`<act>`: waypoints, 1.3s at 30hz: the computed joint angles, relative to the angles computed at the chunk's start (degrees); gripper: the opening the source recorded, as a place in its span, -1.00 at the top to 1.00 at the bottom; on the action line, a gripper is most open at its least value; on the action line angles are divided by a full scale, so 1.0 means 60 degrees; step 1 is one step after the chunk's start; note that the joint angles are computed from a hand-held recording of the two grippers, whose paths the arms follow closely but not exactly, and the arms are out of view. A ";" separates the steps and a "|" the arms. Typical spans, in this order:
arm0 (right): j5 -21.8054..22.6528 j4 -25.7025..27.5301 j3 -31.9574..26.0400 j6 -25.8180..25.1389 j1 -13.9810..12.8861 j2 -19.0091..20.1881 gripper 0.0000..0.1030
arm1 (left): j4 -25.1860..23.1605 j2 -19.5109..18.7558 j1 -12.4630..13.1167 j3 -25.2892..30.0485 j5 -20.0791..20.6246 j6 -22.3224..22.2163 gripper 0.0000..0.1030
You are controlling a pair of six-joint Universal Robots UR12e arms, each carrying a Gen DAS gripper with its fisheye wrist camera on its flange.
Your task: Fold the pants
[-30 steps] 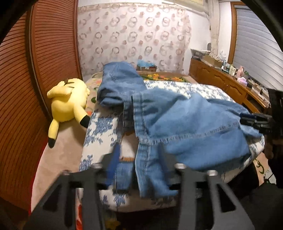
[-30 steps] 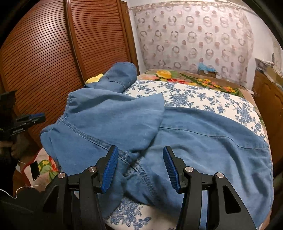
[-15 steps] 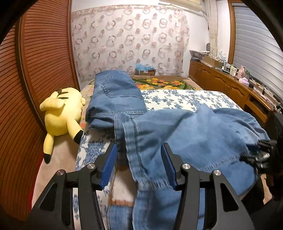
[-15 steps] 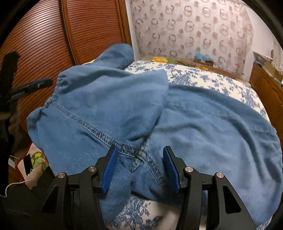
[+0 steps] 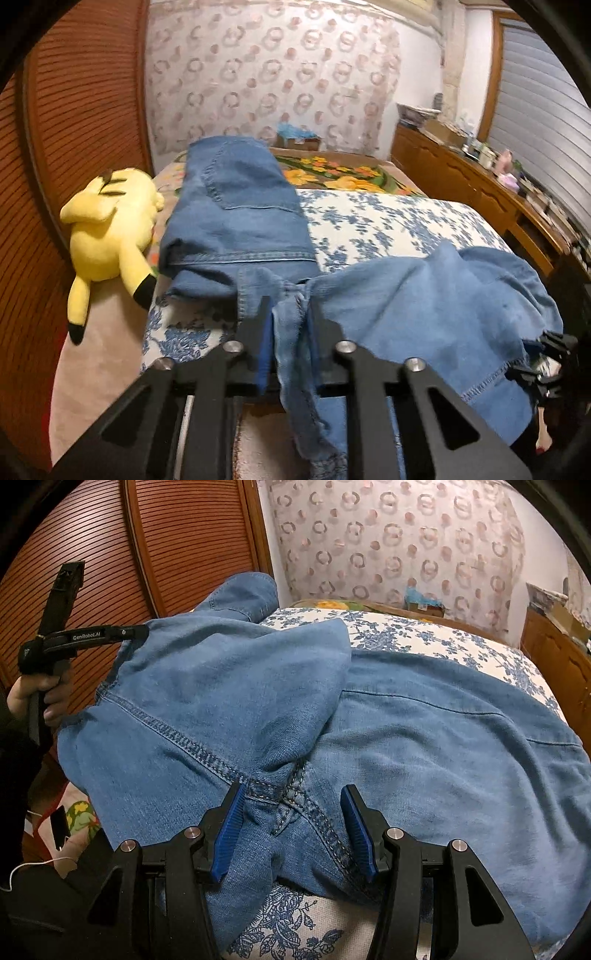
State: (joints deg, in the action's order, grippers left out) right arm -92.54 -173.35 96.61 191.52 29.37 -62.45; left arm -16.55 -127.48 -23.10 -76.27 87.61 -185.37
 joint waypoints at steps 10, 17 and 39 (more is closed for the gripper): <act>0.0216 -0.0274 0.0127 0.0089 -0.0072 -0.0010 -0.06 | 0.0671 0.0186 -0.0112 0.0011 0.1254 -0.0121 0.80; 0.0107 -0.0335 0.0144 0.0147 -0.0059 -0.0044 -0.06 | 0.0785 0.0253 -0.0184 -0.0122 0.1163 -0.0052 -0.29; -0.1792 -0.1428 0.1391 0.1049 -0.0128 -0.0858 -0.06 | 0.0762 0.0294 -0.0872 -0.0285 0.0432 0.0585 -0.53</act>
